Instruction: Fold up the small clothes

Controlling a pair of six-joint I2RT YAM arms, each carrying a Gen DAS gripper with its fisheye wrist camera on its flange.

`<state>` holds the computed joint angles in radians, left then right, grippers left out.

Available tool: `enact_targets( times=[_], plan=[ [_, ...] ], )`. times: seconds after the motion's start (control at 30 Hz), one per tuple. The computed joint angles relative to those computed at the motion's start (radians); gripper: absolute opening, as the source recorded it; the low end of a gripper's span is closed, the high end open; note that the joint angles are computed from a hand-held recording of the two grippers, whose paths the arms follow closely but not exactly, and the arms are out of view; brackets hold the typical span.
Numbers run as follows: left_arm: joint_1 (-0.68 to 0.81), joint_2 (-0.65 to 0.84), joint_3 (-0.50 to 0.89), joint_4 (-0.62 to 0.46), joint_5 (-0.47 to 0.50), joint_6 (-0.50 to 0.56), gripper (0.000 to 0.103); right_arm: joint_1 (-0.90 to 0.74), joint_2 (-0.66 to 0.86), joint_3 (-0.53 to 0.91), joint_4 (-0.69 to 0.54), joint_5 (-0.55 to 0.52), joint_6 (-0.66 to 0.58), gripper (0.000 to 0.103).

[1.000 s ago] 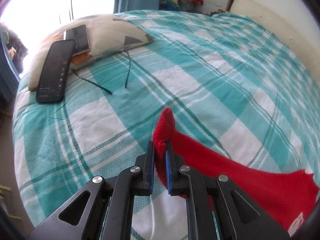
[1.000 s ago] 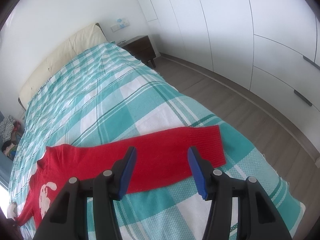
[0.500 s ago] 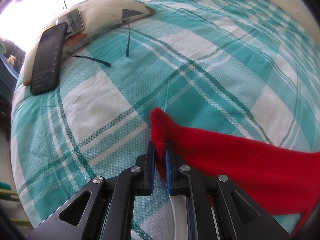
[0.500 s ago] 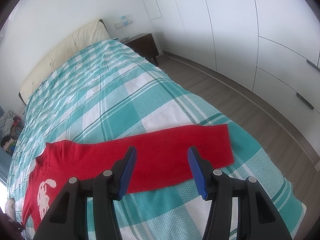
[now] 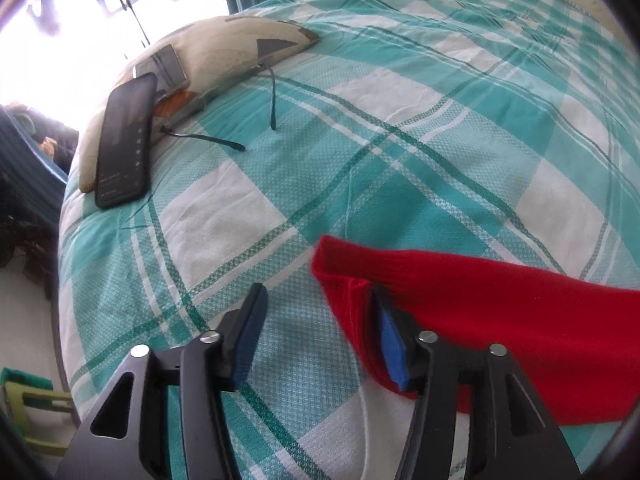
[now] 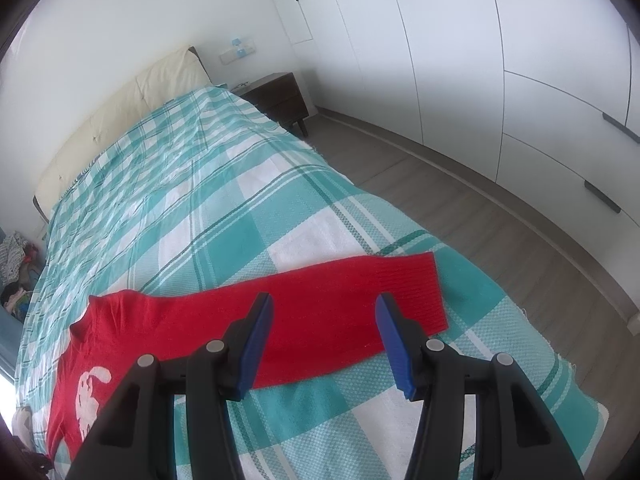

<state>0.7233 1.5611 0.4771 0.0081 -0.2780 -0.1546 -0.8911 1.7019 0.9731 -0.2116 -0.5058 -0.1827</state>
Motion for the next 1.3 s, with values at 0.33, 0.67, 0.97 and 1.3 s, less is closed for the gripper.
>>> enact_targets(
  times=[0.33,0.67,0.97,1.3],
  plan=[
    [-0.232,-0.612,-0.114,-0.249,0.146,-0.096,0.097,0.113,-0.117,-0.126,0.114,0.152,-0.047,0.066],
    [-0.681,-0.598,-0.091,-0.226,-0.107,-0.206,0.097,0.365,-0.398,-0.412,0.327,0.361,-0.186,0.073],
    [-0.697,-0.607,-0.096,-0.239,-0.117,-0.232,0.098,0.437,-0.433,-0.455,0.364,0.425,-0.230,0.073],
    [-0.696,-0.598,-0.093,-0.249,-0.121,-0.246,0.098,0.450,-0.448,-0.470,0.395,0.447,-0.239,0.073]
  ],
)
